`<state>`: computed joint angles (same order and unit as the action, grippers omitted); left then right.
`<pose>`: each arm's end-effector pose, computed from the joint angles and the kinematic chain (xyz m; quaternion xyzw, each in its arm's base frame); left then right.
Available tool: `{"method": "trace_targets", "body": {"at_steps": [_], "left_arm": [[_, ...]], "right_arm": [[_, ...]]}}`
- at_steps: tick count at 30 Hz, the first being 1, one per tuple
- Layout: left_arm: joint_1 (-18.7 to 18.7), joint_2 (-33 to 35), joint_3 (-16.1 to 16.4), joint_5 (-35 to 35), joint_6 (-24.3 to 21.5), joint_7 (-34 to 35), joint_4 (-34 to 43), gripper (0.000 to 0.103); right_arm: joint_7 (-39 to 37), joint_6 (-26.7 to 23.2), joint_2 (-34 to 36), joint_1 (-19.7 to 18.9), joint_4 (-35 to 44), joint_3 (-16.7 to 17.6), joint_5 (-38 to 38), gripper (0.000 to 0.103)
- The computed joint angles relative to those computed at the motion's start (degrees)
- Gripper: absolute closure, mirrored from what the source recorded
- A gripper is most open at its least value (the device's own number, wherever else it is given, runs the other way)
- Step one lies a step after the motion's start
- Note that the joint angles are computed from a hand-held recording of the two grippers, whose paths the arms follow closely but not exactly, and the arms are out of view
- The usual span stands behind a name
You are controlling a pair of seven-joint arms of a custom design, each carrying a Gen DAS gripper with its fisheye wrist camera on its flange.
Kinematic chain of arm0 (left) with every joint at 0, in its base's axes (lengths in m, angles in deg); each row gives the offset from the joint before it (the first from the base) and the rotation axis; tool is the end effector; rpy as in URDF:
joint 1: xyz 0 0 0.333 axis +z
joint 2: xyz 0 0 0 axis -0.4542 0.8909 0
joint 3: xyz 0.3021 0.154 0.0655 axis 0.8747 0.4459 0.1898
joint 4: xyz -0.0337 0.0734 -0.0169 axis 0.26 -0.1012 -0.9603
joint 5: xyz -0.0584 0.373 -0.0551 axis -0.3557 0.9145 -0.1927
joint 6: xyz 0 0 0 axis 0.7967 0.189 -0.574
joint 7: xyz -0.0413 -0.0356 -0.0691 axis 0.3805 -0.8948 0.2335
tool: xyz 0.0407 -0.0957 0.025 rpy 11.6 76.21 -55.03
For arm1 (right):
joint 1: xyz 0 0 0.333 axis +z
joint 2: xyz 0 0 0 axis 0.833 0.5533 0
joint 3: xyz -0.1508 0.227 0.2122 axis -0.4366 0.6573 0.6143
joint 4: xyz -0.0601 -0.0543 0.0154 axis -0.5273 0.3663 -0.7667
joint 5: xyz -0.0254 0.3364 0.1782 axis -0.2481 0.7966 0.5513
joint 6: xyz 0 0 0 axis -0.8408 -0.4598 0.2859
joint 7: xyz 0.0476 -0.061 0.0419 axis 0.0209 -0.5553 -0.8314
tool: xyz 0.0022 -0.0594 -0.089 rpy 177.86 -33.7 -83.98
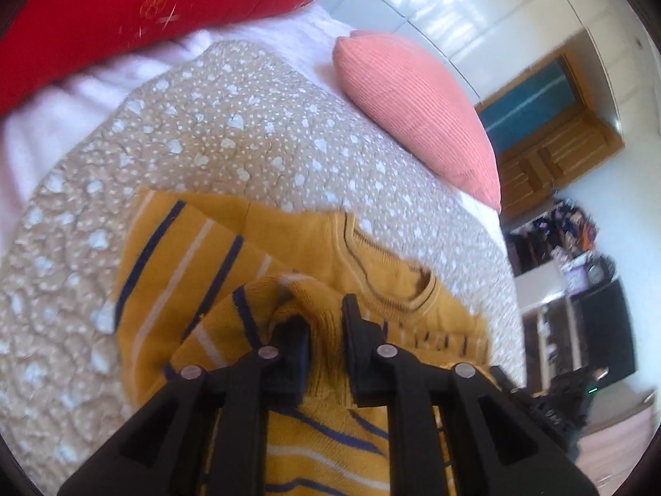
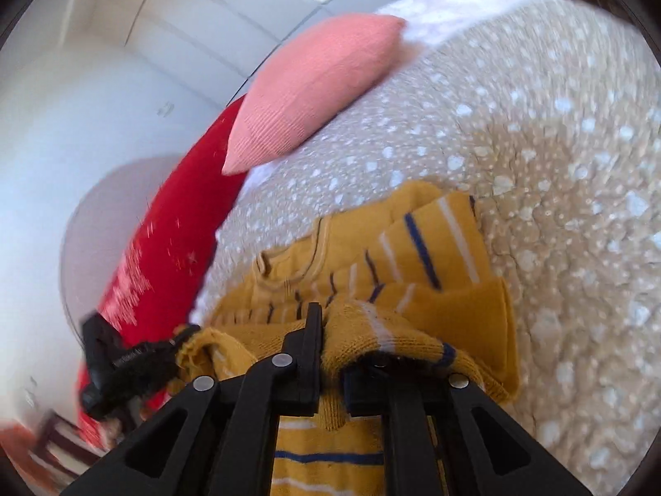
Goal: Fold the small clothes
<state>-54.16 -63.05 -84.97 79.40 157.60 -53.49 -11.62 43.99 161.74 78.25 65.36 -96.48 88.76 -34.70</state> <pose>0.5582 -0.3910 0.5363 -0.8438 0.3639 -0.3902 0.0576 0.6916 0.2426 0.5224 -0.6603 0.5920 0.1500 0.4371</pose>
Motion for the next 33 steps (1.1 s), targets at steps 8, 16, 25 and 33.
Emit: {"method": "trace_targets", "body": {"at_steps": [8, 16, 25, 33], "left_arm": [[-3.1, -4.2, 8.5, 17.8, 13.7, -26.1, -7.3, 0.036], [1.2, -11.7, 0.6, 9.6, -1.1, -13.8, -11.7, 0.027], [5.5, -16.4, -7.6, 3.7, -5.3, 0.9, -18.6, 0.017], [4.9, -11.0, -8.0, 2.2, 0.2, 4.7, -18.1, 0.007]], "right_arm": [[2.4, -0.6, 3.7, -0.7, 4.6, 1.4, 2.0, 0.059], [2.3, 2.5, 1.3, -1.1, 3.7, 1.5, 3.5, 0.035], [0.2, 4.5, -7.7, -1.9, -7.6, -2.6, -3.2, 0.014], [-7.6, 1.7, -8.3, 0.8, -13.4, -2.7, -1.5, 0.015]]}}
